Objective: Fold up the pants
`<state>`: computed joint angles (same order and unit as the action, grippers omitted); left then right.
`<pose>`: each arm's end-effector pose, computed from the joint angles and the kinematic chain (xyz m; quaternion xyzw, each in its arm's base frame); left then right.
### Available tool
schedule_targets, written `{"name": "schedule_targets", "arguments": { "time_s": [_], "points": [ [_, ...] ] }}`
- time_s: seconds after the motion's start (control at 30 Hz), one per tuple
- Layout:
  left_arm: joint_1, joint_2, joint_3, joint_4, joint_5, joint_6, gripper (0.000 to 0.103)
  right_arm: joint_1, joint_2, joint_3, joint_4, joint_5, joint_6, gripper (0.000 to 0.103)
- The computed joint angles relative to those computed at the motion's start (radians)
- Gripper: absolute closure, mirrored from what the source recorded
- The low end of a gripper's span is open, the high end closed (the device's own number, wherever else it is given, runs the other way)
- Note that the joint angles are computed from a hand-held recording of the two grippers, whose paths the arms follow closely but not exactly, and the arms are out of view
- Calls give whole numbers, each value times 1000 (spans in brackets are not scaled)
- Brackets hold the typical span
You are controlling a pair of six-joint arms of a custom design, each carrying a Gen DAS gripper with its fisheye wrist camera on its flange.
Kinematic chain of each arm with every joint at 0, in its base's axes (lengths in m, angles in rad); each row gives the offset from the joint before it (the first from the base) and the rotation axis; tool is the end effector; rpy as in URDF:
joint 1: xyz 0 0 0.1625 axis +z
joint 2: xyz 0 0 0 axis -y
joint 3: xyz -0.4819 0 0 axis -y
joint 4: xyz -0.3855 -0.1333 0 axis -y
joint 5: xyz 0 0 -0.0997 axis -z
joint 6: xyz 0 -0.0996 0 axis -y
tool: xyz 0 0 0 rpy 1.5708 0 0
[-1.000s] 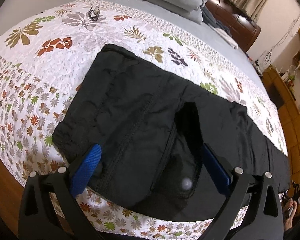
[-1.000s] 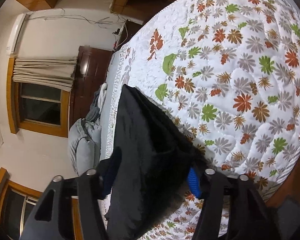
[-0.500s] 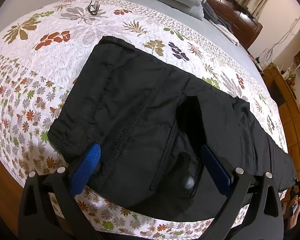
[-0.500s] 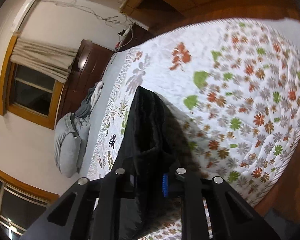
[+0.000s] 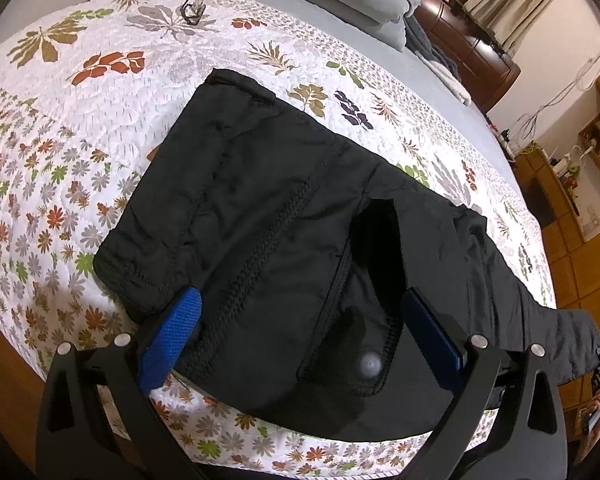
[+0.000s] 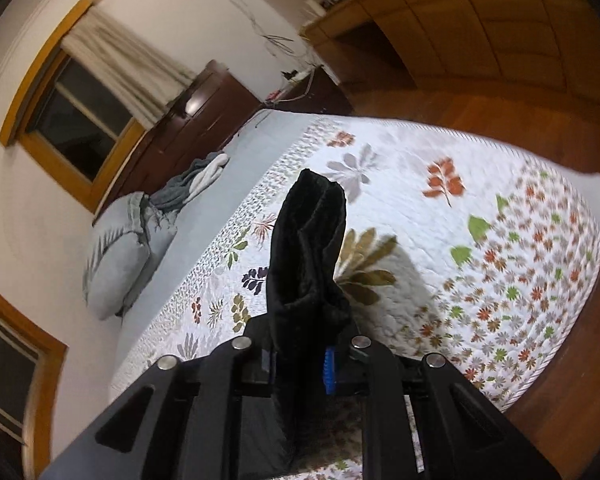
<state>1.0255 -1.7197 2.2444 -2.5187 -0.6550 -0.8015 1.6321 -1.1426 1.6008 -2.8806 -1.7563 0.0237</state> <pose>-0.0145 -0.4333 0.4316 -0.2041 0.8579 -0.4168 0.2204 0.1567 -0.6768 0.4409 -0.0212 -0.9074 0.4145 0.0668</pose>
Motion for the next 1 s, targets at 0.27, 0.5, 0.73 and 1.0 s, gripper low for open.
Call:
{"name": "schedule_targets", "arguments": {
  "time_s": [0.27, 0.5, 0.73, 1.0],
  "points": [
    [4, -1, 7, -33, -13, 11, 3, 96, 20, -29, 8, -72, -73, 87],
    [6, 4, -4, -3, -8, 7, 3, 148, 30, -41, 6, -105, -137, 88],
    [8, 11, -20, 41, -2, -5, 3, 179, 34, -40, -5, -130, -196, 88],
    [7, 21, -44, 119, 11, -35, 3, 206, 41, -32, -29, -172, -253, 88]
  ]
}}
